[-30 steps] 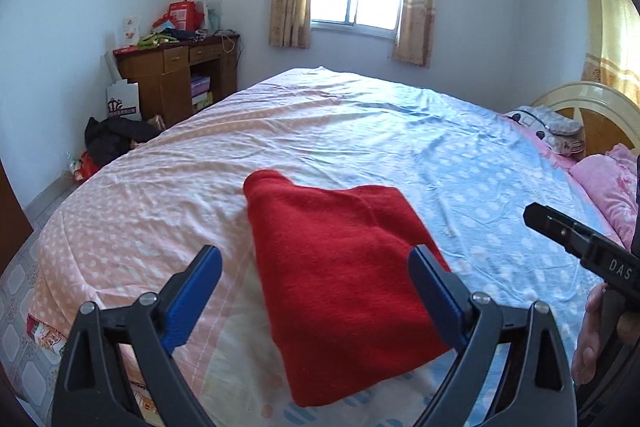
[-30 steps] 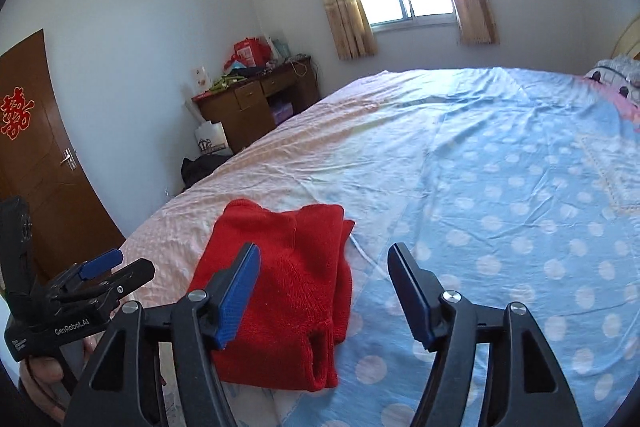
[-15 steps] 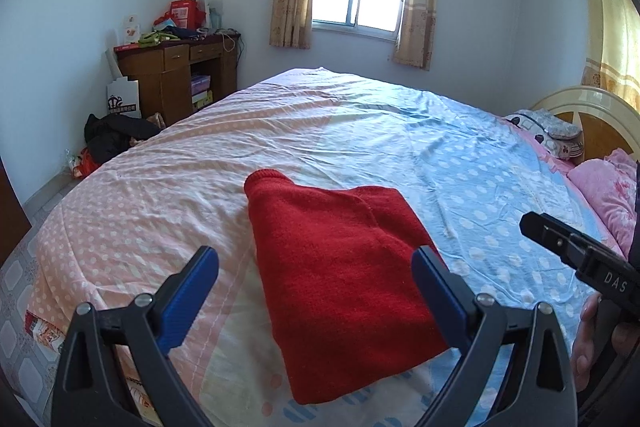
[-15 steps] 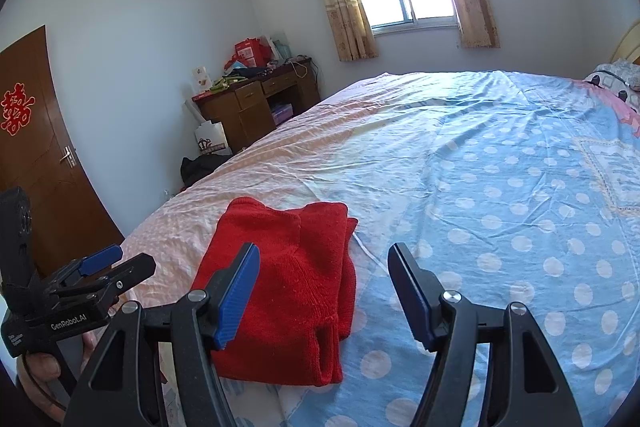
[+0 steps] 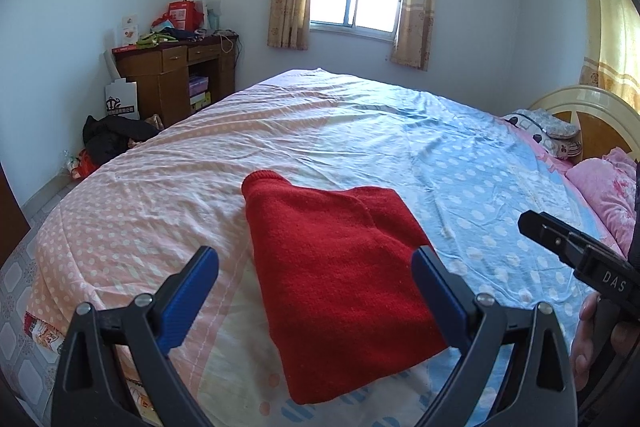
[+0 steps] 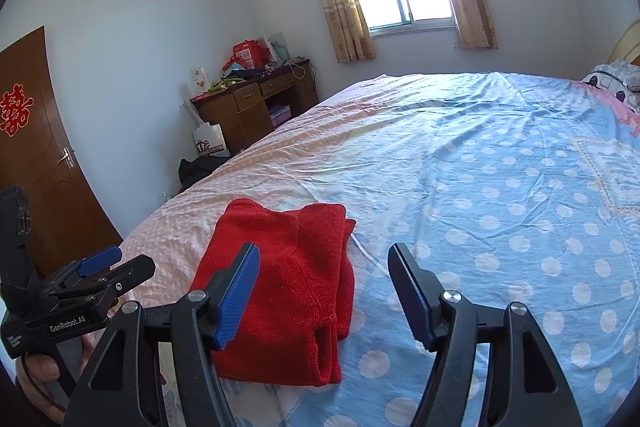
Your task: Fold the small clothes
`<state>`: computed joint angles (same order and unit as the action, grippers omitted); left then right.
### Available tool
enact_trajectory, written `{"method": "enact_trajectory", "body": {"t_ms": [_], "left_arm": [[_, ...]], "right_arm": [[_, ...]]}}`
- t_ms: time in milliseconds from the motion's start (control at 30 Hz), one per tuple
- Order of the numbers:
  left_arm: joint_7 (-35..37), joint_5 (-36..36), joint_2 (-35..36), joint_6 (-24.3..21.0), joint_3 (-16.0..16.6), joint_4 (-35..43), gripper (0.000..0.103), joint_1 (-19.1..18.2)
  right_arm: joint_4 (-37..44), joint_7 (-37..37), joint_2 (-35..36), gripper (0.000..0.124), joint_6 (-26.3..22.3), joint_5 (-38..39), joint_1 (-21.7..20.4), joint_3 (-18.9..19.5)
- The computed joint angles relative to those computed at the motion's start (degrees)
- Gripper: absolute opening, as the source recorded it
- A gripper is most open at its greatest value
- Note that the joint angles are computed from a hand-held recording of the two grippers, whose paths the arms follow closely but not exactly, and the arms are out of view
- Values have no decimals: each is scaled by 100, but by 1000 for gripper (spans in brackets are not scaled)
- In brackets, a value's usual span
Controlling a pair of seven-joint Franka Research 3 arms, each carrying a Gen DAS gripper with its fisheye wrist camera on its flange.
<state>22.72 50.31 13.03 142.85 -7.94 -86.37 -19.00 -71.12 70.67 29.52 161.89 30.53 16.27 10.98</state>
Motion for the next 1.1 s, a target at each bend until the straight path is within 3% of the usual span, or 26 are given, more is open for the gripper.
{"method": "enact_trajectory", "body": {"t_ms": [633, 1100], "left_arm": [[132, -65, 59, 31, 11, 64, 99, -17], [159, -6, 6, 119, 27, 34, 103, -11]], "right_arm": [[-17, 44, -19, 68, -25, -41, 45, -33], [-161, -79, -96, 68, 245, 15, 11, 23]]}}
